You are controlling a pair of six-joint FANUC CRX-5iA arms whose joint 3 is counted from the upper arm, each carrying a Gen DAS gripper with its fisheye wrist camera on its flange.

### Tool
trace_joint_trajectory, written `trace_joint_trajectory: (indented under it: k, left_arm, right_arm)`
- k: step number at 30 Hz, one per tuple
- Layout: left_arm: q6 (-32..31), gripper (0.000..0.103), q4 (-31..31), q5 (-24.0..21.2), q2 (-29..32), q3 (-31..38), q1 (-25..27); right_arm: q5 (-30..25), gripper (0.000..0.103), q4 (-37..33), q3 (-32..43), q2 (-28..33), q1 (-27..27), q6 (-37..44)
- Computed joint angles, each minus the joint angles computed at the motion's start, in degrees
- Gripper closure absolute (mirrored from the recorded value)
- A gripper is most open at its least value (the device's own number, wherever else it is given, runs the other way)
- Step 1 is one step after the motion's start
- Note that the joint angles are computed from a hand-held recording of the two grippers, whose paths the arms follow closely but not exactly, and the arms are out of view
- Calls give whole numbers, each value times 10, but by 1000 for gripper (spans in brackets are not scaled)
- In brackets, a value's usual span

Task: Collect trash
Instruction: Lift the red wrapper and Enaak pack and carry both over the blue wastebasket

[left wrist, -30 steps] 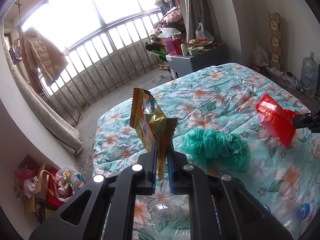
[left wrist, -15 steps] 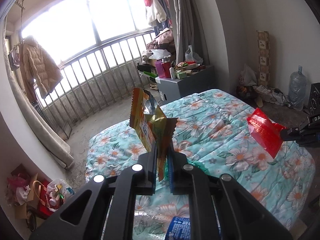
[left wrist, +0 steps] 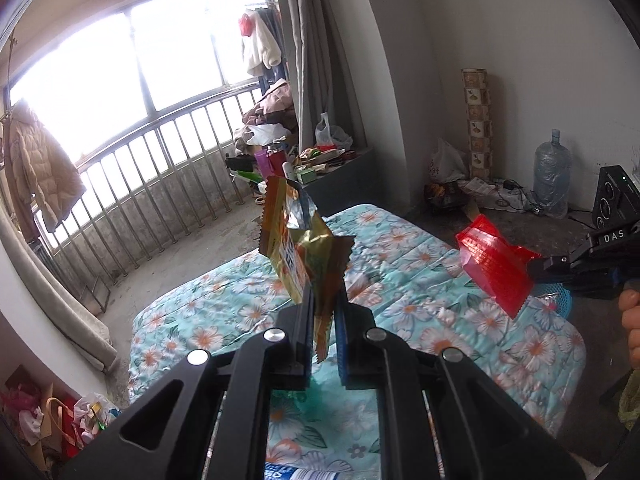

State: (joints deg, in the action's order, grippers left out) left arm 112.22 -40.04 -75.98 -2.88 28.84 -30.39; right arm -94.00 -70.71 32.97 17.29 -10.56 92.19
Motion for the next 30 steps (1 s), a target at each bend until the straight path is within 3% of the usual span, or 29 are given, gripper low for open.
trace_joint_trajectory:
  k: [19, 30]
  left_arm:
    - [-90, 94, 109, 48, 160, 163, -31]
    - [-150, 94, 237, 32, 289, 298, -19]
  right_arm:
    - [30, 96, -22, -27, -5, -91, -2]
    - [78, 96, -7, -47, -4, -133, -10]
